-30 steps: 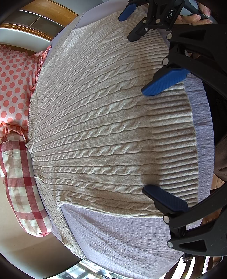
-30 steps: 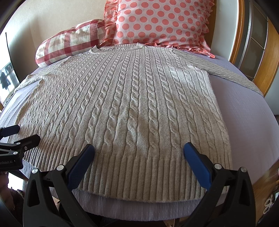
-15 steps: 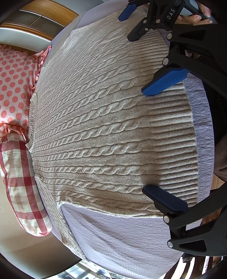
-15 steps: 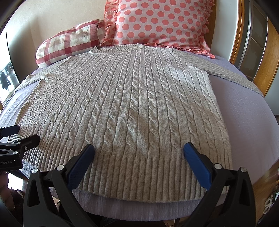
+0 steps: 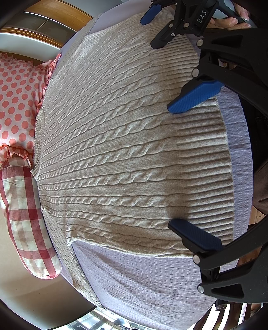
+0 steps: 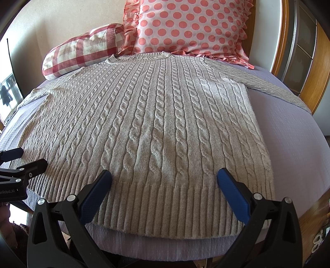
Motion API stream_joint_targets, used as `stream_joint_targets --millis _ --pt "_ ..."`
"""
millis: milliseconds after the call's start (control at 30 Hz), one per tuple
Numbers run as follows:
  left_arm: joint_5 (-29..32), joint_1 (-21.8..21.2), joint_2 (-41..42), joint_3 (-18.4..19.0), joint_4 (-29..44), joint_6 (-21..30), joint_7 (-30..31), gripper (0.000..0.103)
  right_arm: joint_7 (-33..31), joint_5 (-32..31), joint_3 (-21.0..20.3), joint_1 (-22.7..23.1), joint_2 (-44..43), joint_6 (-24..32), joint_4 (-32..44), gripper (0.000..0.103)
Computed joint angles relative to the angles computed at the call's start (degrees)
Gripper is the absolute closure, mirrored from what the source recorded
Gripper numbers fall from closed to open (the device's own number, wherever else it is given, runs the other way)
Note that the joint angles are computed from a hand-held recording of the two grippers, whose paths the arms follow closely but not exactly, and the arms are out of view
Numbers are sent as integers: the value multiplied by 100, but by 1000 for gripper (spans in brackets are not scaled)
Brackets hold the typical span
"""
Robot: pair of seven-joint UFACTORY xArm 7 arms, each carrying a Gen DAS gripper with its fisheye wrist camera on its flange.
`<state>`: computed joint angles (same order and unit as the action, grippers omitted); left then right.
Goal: Fold small clothes
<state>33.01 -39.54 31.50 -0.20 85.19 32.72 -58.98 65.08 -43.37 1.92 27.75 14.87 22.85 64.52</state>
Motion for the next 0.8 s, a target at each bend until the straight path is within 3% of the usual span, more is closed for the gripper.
stream_joint_targets --millis 500,567,633,700,800 --pt "6 -5 0 6 -1 -4 -2 2 58 -80 -39 15 36 -62 6 1" --pt "17 -9 0 10 -4 -9 -3 2 382 -501 -197 90 56 -324 -51 1" --pt "67 -25 -6 35 -26 -51 -33 2 742 -1063 -477 149 -16 -939 -255 1" --pt "197 -81 -6 92 -68 -147 -120 2 667 -773 -377 -296 -241 -1549 -511 1" --pt "191 -18 -25 45 -91 -186 4 2 1341 -896 -943 -521 -495 -1882 -611 1"
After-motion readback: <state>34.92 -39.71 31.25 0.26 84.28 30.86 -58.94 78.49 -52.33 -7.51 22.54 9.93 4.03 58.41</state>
